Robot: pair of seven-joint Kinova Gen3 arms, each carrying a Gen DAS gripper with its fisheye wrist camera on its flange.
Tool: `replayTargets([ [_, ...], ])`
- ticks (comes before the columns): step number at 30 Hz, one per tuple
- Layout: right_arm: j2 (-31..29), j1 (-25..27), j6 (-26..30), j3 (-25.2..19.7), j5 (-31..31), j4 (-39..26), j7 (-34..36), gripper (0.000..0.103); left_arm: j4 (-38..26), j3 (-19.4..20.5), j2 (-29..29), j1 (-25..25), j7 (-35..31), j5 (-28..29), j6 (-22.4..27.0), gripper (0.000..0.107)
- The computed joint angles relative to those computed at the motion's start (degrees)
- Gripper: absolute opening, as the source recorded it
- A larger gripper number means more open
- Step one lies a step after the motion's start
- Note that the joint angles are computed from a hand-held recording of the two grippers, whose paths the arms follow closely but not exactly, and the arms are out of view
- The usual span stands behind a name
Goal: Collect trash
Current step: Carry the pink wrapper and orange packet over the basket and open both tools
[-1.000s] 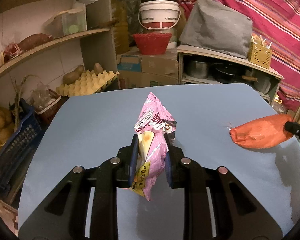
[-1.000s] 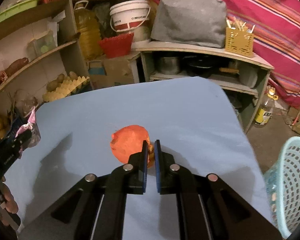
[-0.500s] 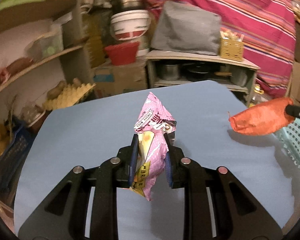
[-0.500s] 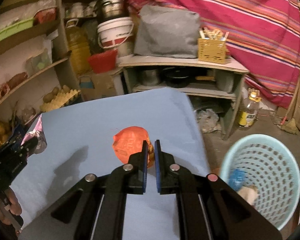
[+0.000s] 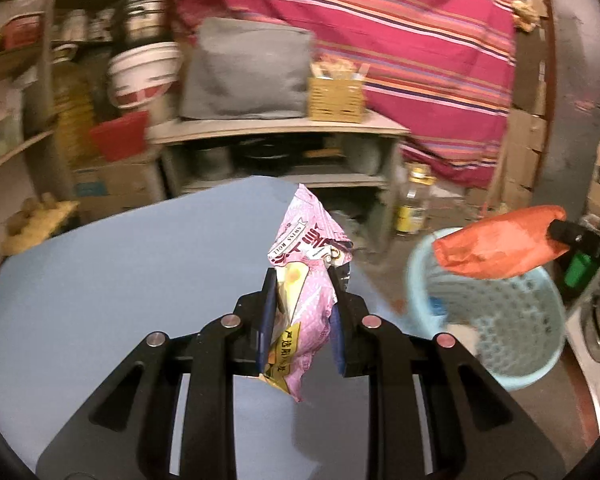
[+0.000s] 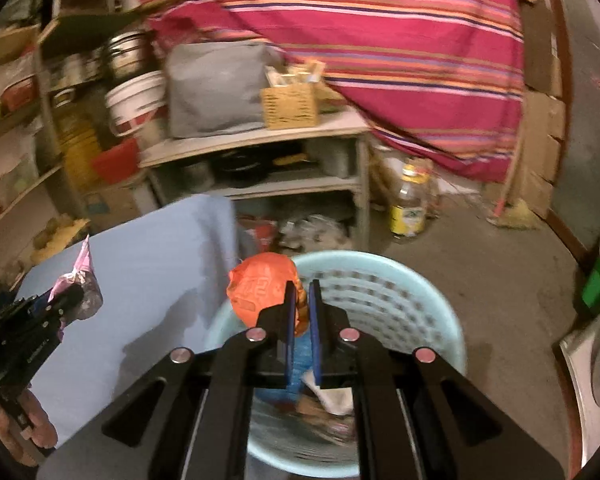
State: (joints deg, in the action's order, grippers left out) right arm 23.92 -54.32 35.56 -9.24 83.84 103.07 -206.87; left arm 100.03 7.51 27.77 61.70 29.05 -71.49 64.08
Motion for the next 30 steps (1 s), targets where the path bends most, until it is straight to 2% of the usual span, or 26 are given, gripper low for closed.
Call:
replayTargets([
  [4,-1.17,2.36,-0.81,0.47,0.90,3.14,-2.31,0.007,-7.60,-0.36,5.38,0.01,-3.99,-0.40,-3.57,0.022],
  [10,0.72,5.21,-2.69,1.14,-2.99,2.12,2.09,0.007,-16.51,-2.80,10.83,0.43,-11.12,2.36,-8.07,0.023],
  [17,0.96,6.00,-5.57,3.27,-2.94,3.41,0.15,0.007,-23.05,-5.93,14.62,0.19,-18.25,6.54,-12.33,0.029],
  [19,1.19,6.25,-5.90,3.34,-2.92,3.25,0.16,0.007,-24.04,-7.03,15.25,0.24,-19.59,7.73,-13.34,0.035],
  [24,2.14,6.03,-6.26,3.51,-4.37,2.30,1.92,0.007,-24.66,-11.31,15.67,2.92,-20.19,9.33,-13.69,0.066],
  [30,3.29,4.87,-6.28,4.76,-8.91,0.36,7.18,0.009,-21.15,-14.95,13.81,6.71,-15.87,7.41,-11.44,0.085],
])
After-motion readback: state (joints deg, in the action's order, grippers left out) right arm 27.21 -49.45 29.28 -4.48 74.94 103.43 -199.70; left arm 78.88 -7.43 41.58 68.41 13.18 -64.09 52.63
